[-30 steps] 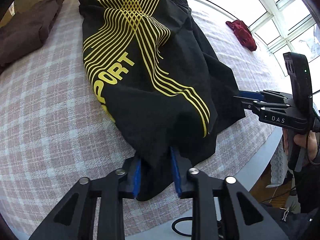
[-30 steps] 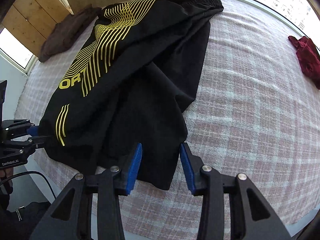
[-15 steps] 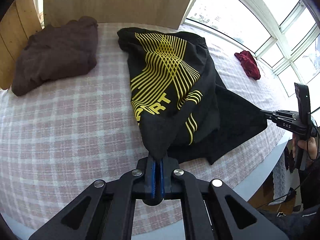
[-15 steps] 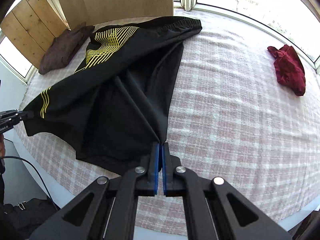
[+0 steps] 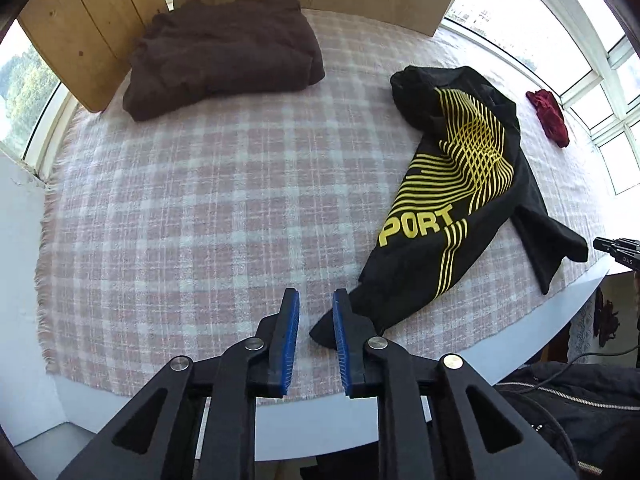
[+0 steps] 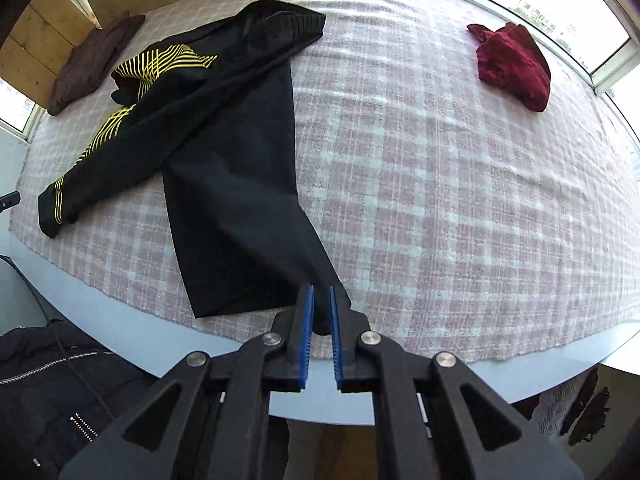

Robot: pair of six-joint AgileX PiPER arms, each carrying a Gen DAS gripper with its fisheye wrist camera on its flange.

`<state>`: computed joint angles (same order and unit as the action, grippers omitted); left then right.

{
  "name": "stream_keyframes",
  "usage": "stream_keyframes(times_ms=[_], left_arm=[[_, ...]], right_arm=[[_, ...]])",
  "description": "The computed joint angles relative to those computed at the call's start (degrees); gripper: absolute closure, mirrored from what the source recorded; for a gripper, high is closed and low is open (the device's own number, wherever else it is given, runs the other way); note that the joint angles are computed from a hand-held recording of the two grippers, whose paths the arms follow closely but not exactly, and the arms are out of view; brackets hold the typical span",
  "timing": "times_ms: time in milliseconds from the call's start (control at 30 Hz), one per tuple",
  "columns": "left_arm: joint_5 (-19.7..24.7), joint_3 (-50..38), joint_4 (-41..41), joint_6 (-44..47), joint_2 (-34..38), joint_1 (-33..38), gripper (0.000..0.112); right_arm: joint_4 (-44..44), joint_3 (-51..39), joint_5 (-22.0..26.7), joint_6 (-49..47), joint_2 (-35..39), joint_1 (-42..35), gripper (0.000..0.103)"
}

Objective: Fold clothes

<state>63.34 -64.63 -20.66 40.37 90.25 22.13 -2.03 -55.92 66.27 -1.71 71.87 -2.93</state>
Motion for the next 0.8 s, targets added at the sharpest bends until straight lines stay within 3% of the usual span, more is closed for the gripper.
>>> stream_keyframes(times_ms=[33,100,167,267,433,533,800], left_arm=[[0.14,-2.25,-1.18,-0.29,0.9,-2.04,0.08],[-0.18,-7.93,-3.79,-1.48,5.1,-7.57,0.079],[-0.66,-14.76,-6.07,-2.91,10.68,-12.8,0.079],[-3.67,-26.3,-4.68,-9.11,20.92,-20.83,0.079],[-1.73,-46.15,2.22,-14.76,36.77,-30.27,0.079],[0.69,-53.69,6.16,-14.63,42.5,-33.16,0.079],[1.57,-61.91,15.33,-13.31,50.16,-36.01,0.079]], right_arm=[[-0.64,-2.71,-1.41,-0.27,1.93,0.17,0.065],[-2.18,-8.5,-5.0,-1.12,6.98,1.11,0.054],[-4.57,-13.97,-9.11,-0.46,13.9,2.8,0.054],[-2.96,-26.48,-11.24,-2.0,27.65,3.1,0.054],[-5.98,-47.85,-8.05,-3.1,47.34,5.31,0.054],[-4.21,-57.06,-4.86,-6.16,54.3,5.05,0.054],[-2.51,-67.77,-1.23,-9.3,62.69,4.12,0.054]])
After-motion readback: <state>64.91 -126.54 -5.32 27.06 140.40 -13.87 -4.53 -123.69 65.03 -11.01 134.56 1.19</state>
